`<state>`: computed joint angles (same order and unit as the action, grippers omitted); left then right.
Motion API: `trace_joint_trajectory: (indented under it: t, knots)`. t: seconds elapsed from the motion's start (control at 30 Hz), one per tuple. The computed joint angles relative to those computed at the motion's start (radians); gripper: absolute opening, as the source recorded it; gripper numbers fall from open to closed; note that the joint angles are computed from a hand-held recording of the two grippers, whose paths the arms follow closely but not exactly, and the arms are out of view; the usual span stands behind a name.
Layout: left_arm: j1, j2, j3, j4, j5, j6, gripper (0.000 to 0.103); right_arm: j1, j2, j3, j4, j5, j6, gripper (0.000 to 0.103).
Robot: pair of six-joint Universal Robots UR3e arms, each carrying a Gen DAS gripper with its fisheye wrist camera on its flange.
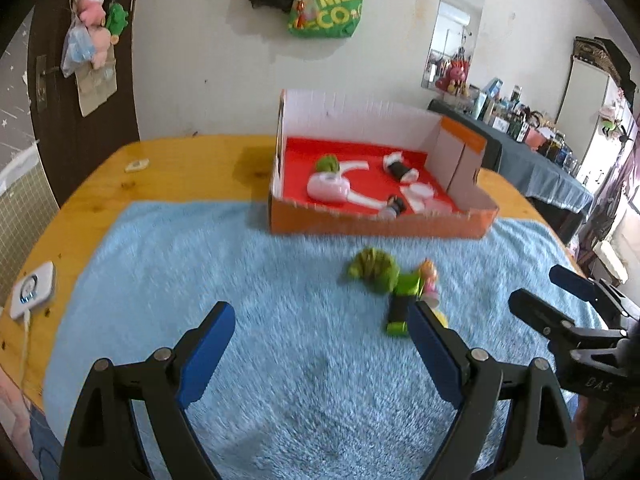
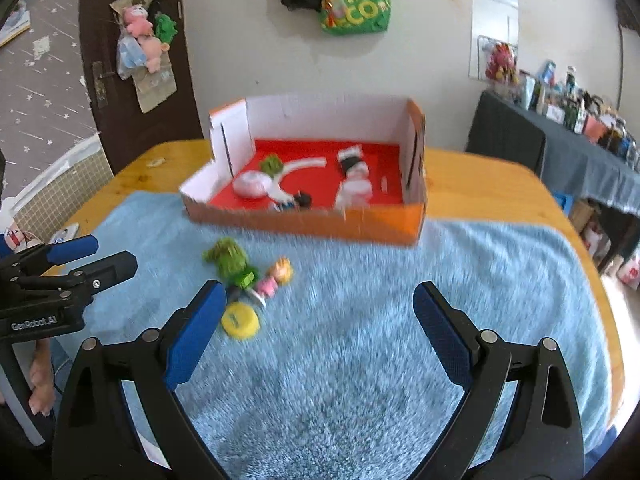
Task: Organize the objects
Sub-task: 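Withdraw both tools from the box back over the towel, then grasp the green block with the left tool while the right tool grasps the yellow lid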
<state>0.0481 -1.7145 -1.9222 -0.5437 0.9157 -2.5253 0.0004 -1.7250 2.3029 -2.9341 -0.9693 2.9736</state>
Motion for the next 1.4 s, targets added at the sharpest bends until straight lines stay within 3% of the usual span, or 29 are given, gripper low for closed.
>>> trace_joint_trajectory:
  t: [0.4,0.77,1.13,1.4]
  knots:
    - [-0.039,-0.048,-0.037,0.040,0.061,0.019,0.089,0.031,0.072,0.026,-0.007,-0.025,-0.046,0.096]
    - [-0.052,-0.113,0.021,0.023,0.098,0.023,0.089,0.128,0.187,-0.113,0.095,-0.036,-0.101,0.096]
    - [-0.057,-0.195,0.177,-0.136,0.078,0.078,0.089,0.200,0.265,-0.244,0.179,-0.106,-0.155,0.096]
    - [-0.088,-0.228,0.264,-0.238,0.075,0.125,0.089,0.147,0.295,-0.294,0.230,-0.138,-0.160,0.096]
